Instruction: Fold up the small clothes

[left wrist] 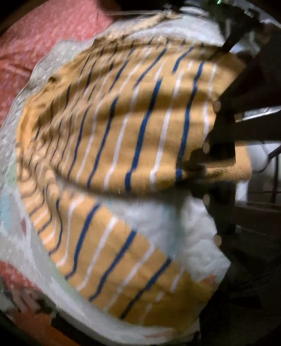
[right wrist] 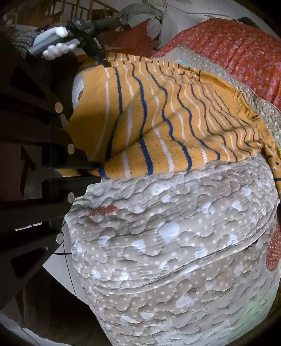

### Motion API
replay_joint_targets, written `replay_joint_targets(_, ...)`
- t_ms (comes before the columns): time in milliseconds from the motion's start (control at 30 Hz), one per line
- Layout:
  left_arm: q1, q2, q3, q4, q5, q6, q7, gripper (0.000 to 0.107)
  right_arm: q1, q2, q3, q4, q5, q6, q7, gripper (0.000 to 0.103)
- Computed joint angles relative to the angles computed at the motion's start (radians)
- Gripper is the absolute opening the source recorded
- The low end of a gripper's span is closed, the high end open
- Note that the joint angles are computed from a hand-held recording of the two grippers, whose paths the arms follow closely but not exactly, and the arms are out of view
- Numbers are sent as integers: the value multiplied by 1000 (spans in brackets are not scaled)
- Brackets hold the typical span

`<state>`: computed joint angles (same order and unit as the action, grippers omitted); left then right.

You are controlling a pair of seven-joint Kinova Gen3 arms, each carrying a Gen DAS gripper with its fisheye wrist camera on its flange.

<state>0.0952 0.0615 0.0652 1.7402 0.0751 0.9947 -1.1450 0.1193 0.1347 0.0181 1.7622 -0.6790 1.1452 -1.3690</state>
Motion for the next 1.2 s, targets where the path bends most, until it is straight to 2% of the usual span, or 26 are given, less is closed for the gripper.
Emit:
replay_joint_targets(67,13,-3,10,-28,-20,35,9,7,7,-3,2,-10,-8,21,17,5)
replay_joint_targets(267,12,-51,10,-48,14,116,-9,7,25,-25,18,-33,-8,90,59,5)
replay_joint_targets(433,46,-34,36,-42,-65,151,58,7,23,-18,20,3,-3,93,65,5)
replay_joint_targets(567,50,-1,26,-41,-80,155,87,9,51,-24,36,43,-67,52,87,9)
replay_joint_targets(667,55,-33,25,-37,-107,144,100,11,106,-53,57,26,-105,24,130,9)
replay_joint_targets(733,59,-60,29,-40,-140,136,131,28,133,-57,106,-1,-112,-21,91,17)
replay_joint_targets(800,56,-84,30,-42,-153,116,163,39,183,-37,138,-19,-156,-67,58,27)
replay_joint_targets(867,51,-97,32,-47,-150,98,169,40,224,-15,151,-30,-181,-132,13,33)
replay_joint_targets(1033,56,-94,43,-59,-125,84,150,43,330,117,144,-110,-277,-234,-69,34)
replay_joint_targets(1200,77,-50,57,-91,-115,98,155,43,351,230,108,-204,-297,-329,-233,39)
